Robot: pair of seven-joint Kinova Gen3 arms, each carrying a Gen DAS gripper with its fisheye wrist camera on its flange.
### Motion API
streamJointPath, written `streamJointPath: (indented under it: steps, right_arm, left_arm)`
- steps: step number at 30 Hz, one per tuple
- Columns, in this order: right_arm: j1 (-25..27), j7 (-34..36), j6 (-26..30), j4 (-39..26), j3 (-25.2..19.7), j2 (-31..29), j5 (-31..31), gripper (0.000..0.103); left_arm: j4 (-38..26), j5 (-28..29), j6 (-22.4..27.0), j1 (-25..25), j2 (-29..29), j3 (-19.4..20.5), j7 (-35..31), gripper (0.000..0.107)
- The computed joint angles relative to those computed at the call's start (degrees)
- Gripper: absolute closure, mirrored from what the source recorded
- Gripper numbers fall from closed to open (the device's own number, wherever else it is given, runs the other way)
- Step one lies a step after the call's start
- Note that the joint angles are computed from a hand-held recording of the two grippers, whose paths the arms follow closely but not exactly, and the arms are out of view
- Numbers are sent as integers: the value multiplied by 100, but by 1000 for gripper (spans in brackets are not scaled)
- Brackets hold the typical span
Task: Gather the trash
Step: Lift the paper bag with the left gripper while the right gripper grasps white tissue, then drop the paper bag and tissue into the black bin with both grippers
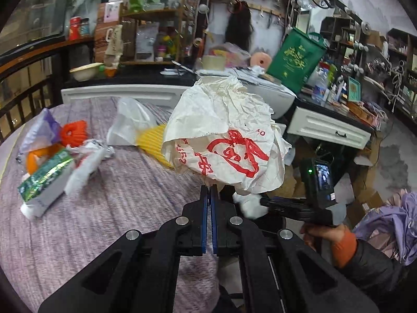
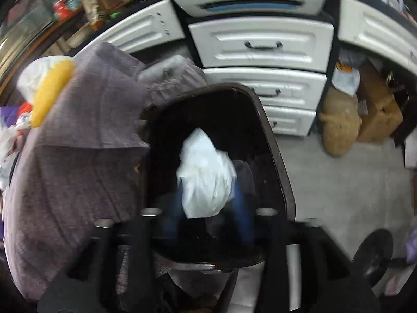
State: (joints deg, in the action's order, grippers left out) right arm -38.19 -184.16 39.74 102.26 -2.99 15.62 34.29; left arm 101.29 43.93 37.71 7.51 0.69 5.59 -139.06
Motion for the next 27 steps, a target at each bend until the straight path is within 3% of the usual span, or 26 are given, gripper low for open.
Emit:
streamJointPath:
  steps: [5, 9, 18, 27]
  right_arm:
    - [-177, -551, 81, 196, 65, -70, 246, 45]
    - [-395, -1221, 681, 405, -23, -320, 678, 36]
    - [-420, -2687, 2104, 1168, -724, -1196, 1064, 35]
    - [-184, -3238, 2453, 1517, -1436, -1561, 901, 35]
  left_arm:
    - [-133, -481, -166, 265, 206, 234, 452, 104]
    - [-265, -946, -258, 497, 418, 420, 782, 104]
    - [-693, -2453, -300, 1256, 1163, 656, 2196, 104]
    - [-1337, -3912, 106, 2042, 1982, 458, 3807, 104]
